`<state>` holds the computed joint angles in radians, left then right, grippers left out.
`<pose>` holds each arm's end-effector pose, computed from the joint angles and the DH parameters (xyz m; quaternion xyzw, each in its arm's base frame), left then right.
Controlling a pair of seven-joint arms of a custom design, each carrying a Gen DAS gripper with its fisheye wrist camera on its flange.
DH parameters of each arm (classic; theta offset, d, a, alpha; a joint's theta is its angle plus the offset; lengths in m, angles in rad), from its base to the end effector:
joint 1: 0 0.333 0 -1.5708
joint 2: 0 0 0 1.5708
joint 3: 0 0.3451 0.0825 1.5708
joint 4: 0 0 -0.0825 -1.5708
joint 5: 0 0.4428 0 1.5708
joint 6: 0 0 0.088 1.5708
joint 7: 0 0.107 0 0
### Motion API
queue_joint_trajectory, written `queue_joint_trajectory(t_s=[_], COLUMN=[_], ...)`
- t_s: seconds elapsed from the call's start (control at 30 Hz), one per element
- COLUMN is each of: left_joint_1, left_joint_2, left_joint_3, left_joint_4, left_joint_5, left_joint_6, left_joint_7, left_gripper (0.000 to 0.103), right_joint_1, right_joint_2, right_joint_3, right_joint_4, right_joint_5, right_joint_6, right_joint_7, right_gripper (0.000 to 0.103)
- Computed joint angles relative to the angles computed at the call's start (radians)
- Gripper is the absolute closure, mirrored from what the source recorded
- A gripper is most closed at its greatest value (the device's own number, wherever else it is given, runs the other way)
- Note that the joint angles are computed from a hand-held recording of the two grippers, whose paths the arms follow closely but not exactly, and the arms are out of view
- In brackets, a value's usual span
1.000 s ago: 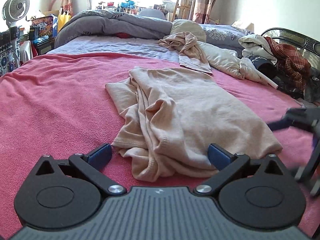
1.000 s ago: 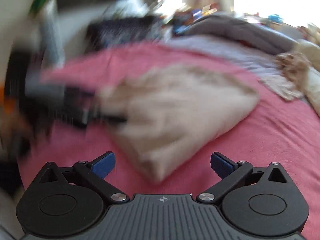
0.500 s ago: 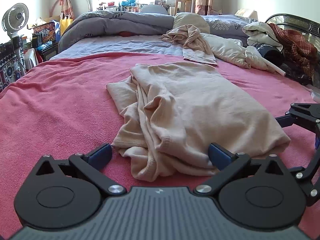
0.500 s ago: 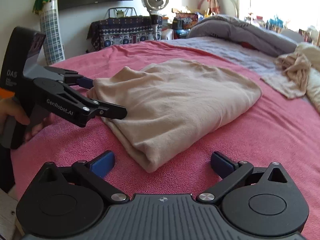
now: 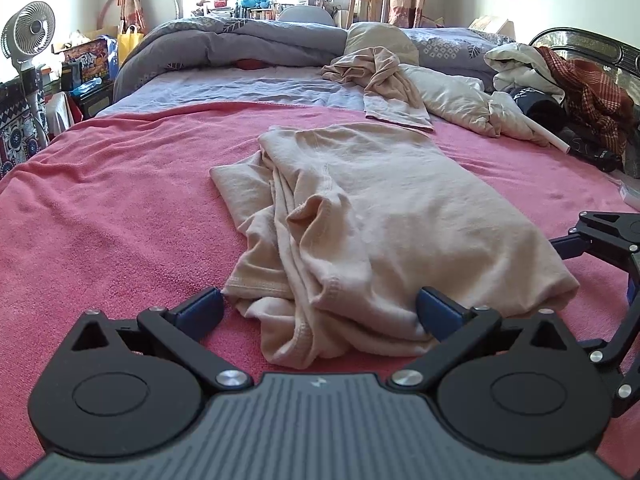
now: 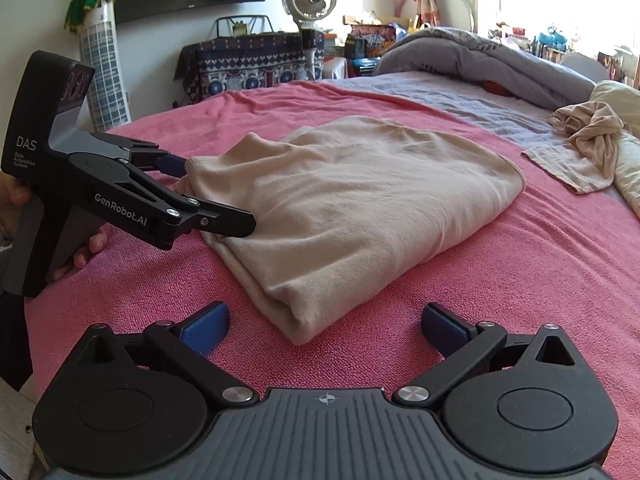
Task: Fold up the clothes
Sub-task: 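Pull both open grippers back from the folded beige shirt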
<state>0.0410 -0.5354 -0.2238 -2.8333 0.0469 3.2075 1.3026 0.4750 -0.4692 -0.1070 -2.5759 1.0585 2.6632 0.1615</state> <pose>0.4128 -0.0799 0.4371 -0.6403 0.6321 -0.3302 0.2853 0.4430 0.1428 0.4635 -0.8574 0.2815 -0.1211 0.4135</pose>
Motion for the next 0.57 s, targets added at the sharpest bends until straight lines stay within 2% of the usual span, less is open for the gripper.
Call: queue_joint_trajectory(t_s=[0.13,0.27,0.33,0.57], left_joint_1=[0.004,0.053,0.061,0.045], left_joint_2=[0.001,-0.003,-0.007,-0.003], left_joint_3=[-0.003,-0.06,-0.068,-0.048], left_joint_4=[0.0,0.001,-0.002,-0.003], left_joint_5=[0.003,0.014,0.018,0.018], left_joint_6=[0.004,0.001,0.008,0.013], left_joint_7=[0.0,-0.017,-0.022,-0.021], left_gripper=[0.0,0.0,0.0,0.0], right_joint_1=[-0.01,-0.013,-0.017,-0.021], right_joint_2=[-0.011,0.008,0.01,0.007], right_joint_3=[-0.003,-0.008,-0.006,0.0], right_joint_4=[-0.004,0.013,0.016,0.014], right_joint_5=[-0.019,-0.016,-0.016,-0.018], right_joint_6=[-0.018,-0.025,-0.029,-0.029], right_joint_7=[0.016,0.008,0.009,0.014], right_gripper=[0.0,0.0,0.0,0.0])
